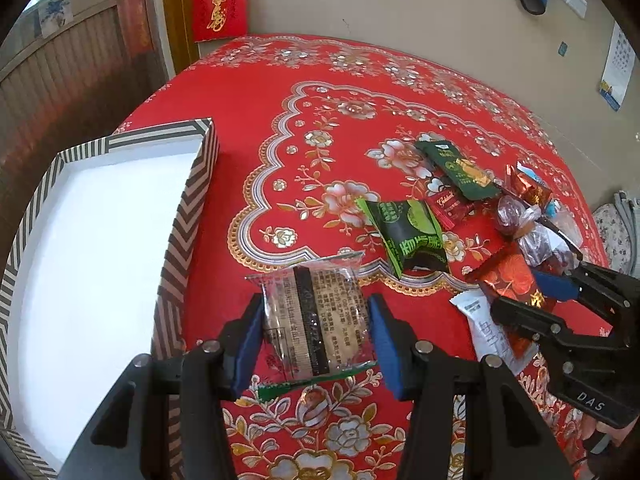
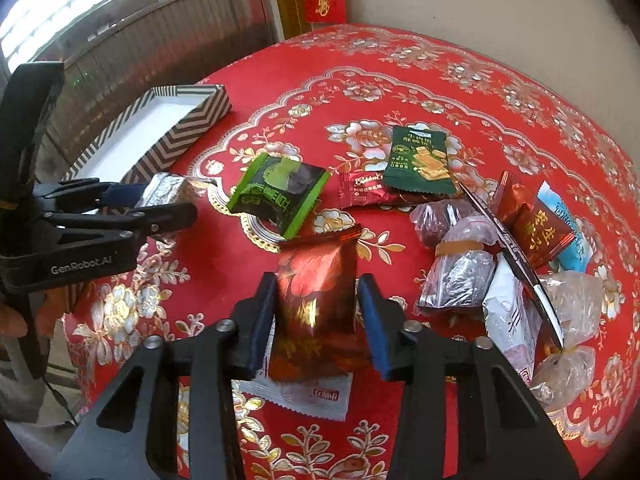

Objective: Organize snacks
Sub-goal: 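Carry the biscuit and red-gold packet over the white tray with both tools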

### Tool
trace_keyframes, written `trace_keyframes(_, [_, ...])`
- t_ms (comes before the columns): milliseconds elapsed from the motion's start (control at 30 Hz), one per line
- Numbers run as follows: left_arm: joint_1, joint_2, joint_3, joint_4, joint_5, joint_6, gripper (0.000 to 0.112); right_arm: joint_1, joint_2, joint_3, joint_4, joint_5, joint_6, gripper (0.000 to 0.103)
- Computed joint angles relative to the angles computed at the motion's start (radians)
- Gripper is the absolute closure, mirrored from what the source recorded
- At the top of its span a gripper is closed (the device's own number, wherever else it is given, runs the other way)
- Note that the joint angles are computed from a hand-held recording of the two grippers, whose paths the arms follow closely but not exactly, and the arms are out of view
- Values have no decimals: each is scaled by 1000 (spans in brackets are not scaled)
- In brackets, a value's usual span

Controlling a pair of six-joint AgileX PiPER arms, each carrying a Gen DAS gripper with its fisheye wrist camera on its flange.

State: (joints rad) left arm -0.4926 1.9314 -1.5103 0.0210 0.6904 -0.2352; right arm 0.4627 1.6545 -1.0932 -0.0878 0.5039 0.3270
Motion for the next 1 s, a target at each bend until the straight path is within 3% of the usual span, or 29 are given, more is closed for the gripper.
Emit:
trace_keyframes(167, [22,-31,12,-6,-12,2,60,36,-27,-5,-100,8,95,67])
trace_keyframes(567, [99,-128,58,47,-18,-7,60,95,28,-134,-38,10,62,67])
trace_keyframes(1000, [260,-97,25,148,4,-16,60,196,347,-622,78,130,-19,67])
